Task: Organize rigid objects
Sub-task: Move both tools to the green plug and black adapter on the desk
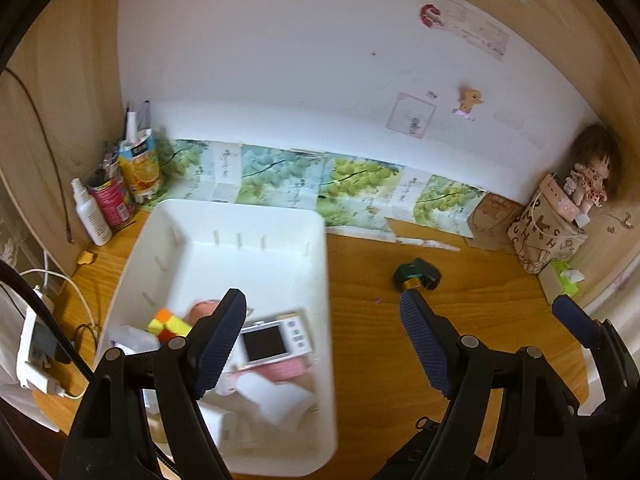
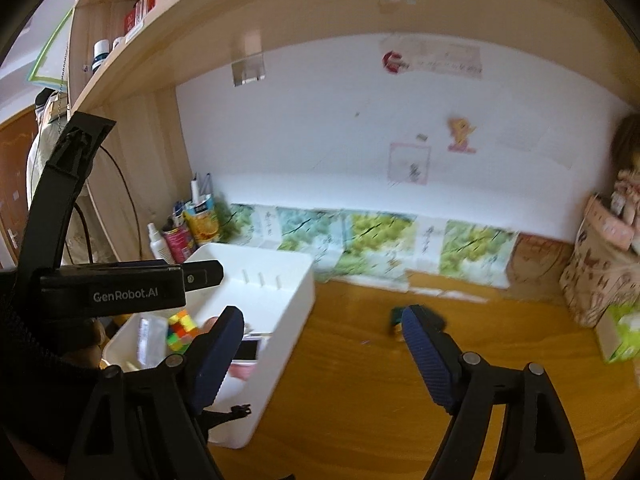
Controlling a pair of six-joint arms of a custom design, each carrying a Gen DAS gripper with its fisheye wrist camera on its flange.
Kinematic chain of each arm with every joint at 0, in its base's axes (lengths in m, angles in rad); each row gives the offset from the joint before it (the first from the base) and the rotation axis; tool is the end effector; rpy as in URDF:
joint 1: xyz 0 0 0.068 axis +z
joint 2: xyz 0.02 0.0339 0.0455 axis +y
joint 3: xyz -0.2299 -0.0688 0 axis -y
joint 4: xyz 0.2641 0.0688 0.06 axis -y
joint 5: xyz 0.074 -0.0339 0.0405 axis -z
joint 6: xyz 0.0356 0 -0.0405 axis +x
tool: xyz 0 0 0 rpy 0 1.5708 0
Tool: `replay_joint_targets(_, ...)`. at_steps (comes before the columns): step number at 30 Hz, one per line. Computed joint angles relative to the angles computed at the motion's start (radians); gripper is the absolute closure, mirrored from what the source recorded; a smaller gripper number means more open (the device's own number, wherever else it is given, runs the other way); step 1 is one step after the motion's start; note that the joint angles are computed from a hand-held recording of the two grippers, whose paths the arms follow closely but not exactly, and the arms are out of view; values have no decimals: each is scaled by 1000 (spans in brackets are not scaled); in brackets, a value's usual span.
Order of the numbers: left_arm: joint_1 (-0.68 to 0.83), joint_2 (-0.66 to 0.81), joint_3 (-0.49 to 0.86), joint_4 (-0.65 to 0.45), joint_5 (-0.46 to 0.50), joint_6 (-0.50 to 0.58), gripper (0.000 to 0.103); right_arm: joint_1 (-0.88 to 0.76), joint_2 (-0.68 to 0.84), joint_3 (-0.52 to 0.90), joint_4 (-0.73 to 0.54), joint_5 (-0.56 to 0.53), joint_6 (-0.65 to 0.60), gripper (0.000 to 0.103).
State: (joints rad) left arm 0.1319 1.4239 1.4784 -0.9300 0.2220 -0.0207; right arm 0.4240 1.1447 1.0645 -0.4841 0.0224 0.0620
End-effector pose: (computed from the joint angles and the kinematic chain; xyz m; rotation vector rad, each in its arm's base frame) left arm 0.3147 0.0338 0.3317 -0.0873 2.4279 -0.2213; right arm 0.2607 0.1168 0.3029 -0.3733 2.1135 0.2610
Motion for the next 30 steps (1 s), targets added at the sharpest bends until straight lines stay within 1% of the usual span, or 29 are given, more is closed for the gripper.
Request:
replay_joint_targets(3, -51, 17, 9, 19, -43, -57, 21, -61, -20, -14, 13, -32, -57, 20)
replay_joint_targets(5, -82, 48, 30, 20, -54, -96, 21, -120, -27, -23, 23, -68, -102, 17)
replay_joint_targets(8, -118, 102, 76, 7, -57, -129, 21, -186, -17, -23, 32, -102, -159, 17)
replay_joint_targets(12, -170, 170, 137, 0, -80, -139, 21, -268, 7, -26, 61, -142, -252, 17)
replay_joint_targets(14, -195, 221, 191, -26, -95, -133, 21, -301, 41, -11, 64, -162, -288, 17)
replay_joint_targets(16, -214, 284, 258, -64, -83, -121, 21, -333, 89, 19, 59, -187, -322, 17)
replay_joint_targets(18, -230, 359, 340, -112, -67, -116, 21, -352, 118, 29, 72, -202, -351, 17)
replay_joint_targets(22, -255, 520, 527, -220, -66, -138, 21, -384, 196, 69, 82, -240, -414, 17)
replay_joint_targets(23, -260, 581, 603, -262, -58, -147, 21, -391, 225, 84, 85, -252, -434, 17)
replay_joint_targets(26, -268, 707, 758, -343, -41, -177, 21, -404, 294, 116, 91, -291, -478, 17)
replay_joint_targets(28, -273, 811, 891, -412, -23, -204, 21, -411, 349, 145, 88, -307, -501, 17)
replay_joint_targets(30, -273, 957, 1089, -513, 6, -246, 21, -414, 401, 176, 81, -318, -518, 17)
